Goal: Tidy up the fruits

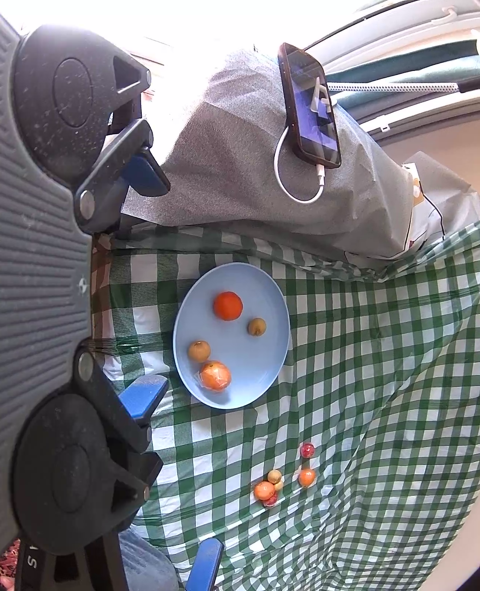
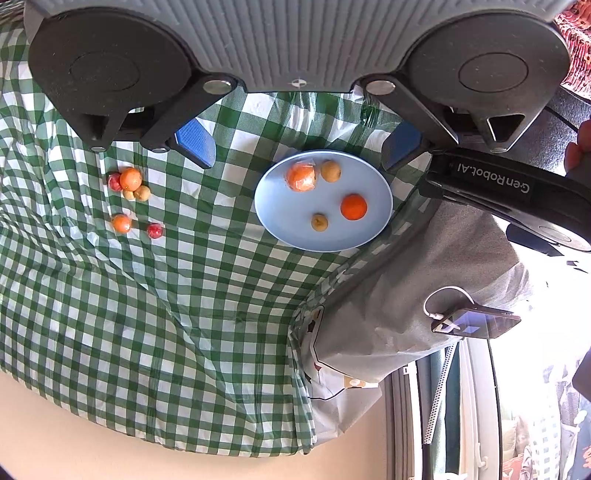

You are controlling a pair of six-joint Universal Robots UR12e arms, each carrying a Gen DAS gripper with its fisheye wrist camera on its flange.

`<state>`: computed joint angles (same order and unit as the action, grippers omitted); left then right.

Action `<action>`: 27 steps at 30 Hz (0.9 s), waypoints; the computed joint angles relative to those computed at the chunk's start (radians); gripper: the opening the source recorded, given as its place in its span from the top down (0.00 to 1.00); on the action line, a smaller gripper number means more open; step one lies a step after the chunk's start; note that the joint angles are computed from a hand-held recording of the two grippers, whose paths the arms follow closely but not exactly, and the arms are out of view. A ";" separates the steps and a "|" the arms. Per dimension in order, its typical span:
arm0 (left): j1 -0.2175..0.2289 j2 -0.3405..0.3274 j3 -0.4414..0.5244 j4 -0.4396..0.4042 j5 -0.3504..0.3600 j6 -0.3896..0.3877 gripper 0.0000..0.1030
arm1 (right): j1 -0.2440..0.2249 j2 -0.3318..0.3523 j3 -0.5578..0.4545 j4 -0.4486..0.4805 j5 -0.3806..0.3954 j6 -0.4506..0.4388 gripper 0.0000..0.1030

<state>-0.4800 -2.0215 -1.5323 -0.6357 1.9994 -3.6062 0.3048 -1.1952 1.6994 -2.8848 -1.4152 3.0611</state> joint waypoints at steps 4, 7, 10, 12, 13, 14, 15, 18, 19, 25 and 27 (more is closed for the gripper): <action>0.002 -0.005 0.008 -0.012 -0.004 0.001 0.00 | -0.003 0.004 -0.004 0.012 0.008 0.003 0.06; 0.005 -0.011 0.017 -0.023 -0.009 0.001 0.00 | -0.007 0.009 -0.010 0.024 0.014 0.006 0.06; 0.008 -0.019 0.029 -0.038 -0.012 0.001 0.00 | -0.009 0.017 -0.018 0.033 0.019 0.012 0.06; 0.011 -0.024 0.038 -0.048 -0.016 0.000 0.00 | -0.010 0.021 -0.023 0.039 0.018 0.021 0.06; 0.011 -0.027 0.043 -0.055 -0.016 -0.002 0.00 | -0.012 0.023 -0.024 0.040 0.019 0.026 0.06; 0.013 -0.031 0.049 -0.061 -0.018 -0.002 0.00 | -0.014 0.025 -0.025 0.040 0.020 0.031 0.06; 0.014 -0.034 0.055 -0.067 -0.020 -0.002 0.00 | -0.015 0.028 -0.027 0.041 0.018 0.040 0.06; 0.016 -0.048 0.078 -0.088 -0.020 -0.003 0.00 | -0.019 0.037 -0.032 0.039 0.008 0.079 0.06; 0.017 -0.053 0.087 -0.095 -0.021 -0.003 0.00 | -0.022 0.041 -0.033 0.041 0.006 0.091 0.06; 0.022 -0.089 0.150 -0.139 -0.039 0.003 0.00 | -0.044 0.071 -0.047 0.043 -0.016 0.166 0.05; 0.022 -0.104 0.174 -0.154 -0.045 0.009 0.00 | -0.054 0.087 -0.052 0.033 -0.030 0.189 0.05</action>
